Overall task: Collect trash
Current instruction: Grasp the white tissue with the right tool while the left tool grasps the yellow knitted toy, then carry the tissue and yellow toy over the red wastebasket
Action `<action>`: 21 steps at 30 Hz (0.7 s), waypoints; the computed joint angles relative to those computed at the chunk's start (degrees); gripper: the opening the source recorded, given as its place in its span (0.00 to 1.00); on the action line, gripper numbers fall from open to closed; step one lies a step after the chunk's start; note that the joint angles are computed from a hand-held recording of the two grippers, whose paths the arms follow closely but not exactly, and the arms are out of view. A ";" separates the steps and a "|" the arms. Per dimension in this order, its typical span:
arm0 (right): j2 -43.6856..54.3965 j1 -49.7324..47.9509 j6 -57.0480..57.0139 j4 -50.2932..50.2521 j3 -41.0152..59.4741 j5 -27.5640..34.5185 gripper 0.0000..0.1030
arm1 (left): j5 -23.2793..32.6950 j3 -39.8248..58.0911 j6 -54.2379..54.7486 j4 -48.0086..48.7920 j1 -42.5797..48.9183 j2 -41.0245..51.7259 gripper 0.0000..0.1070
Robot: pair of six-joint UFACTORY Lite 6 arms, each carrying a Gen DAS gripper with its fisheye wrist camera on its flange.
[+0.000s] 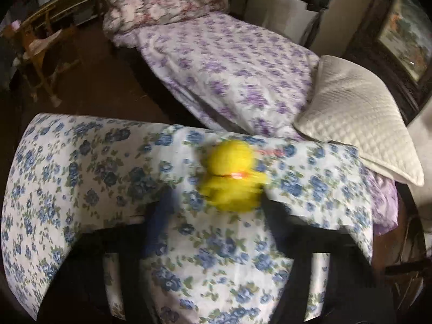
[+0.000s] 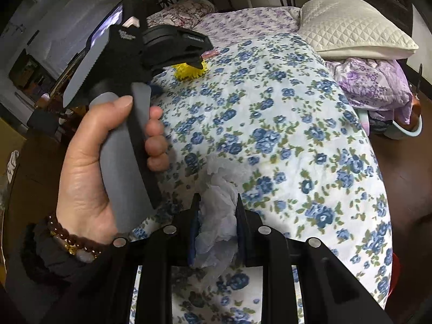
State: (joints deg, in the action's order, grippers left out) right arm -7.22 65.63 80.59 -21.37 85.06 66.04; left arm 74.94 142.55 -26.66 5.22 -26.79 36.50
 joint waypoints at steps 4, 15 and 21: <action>-1.29 -0.73 0.38 0.48 -1.20 -0.45 0.24 | -5.80 -13.27 2.66 -2.92 0.18 -9.41 0.17; -3.98 -1.64 0.08 1.16 -2.26 -2.12 0.24 | -5.54 -45.06 13.46 -6.88 2.35 -43.95 0.14; -5.10 0.49 2.43 -1.67 -1.06 -1.68 0.24 | 2.77 -48.84 4.26 -2.90 -4.11 -58.98 0.14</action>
